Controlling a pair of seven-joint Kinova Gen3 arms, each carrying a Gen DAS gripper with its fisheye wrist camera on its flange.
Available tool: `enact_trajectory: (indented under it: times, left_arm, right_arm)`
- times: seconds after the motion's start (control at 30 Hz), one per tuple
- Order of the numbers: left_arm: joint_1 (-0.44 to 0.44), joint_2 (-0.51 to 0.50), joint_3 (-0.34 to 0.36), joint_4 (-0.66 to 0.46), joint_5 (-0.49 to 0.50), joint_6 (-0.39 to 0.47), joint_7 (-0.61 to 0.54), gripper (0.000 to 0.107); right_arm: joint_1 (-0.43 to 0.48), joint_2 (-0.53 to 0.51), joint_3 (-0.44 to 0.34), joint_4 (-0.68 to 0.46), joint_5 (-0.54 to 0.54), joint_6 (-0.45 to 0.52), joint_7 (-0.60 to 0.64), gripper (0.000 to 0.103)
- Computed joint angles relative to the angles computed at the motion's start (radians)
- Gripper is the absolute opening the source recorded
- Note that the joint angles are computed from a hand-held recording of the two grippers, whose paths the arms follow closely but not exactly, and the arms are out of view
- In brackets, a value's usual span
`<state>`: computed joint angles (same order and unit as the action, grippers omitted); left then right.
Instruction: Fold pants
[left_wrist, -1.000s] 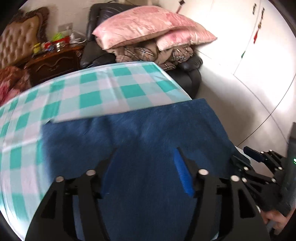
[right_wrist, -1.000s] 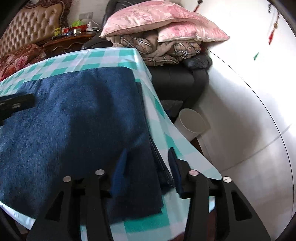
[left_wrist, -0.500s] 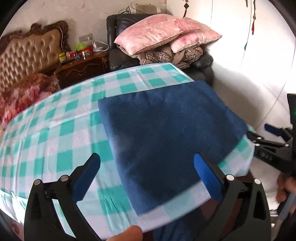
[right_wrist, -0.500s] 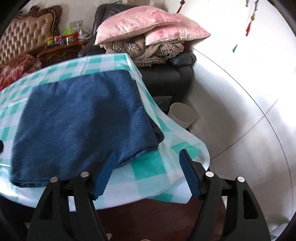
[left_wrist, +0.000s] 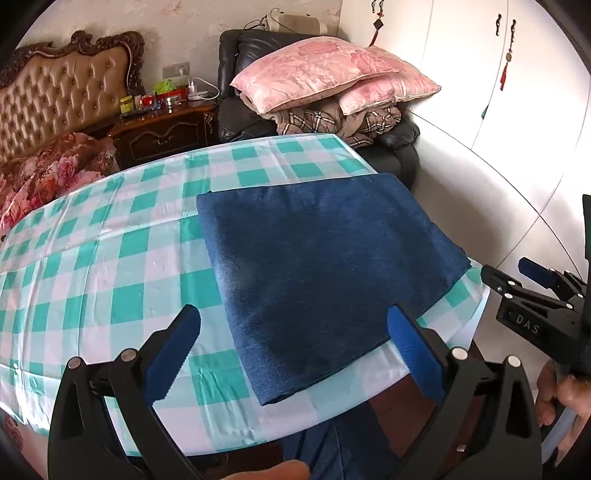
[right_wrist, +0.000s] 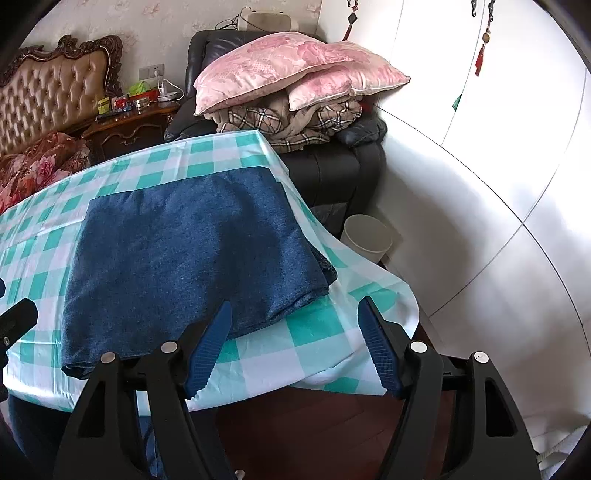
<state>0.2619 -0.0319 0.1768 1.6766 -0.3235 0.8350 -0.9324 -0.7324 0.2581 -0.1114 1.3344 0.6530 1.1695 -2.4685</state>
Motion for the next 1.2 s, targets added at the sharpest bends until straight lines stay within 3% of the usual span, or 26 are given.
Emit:
enact_trajectory:
  times: [1.2]
  left_arm:
    - [-0.003,0.028,-0.016,-0.027,0.025,-0.002,-0.034,0.101]
  right_arm:
    - [0.025,0.005,0.008,-0.002,-0.031,-0.026,0.028,0.067]
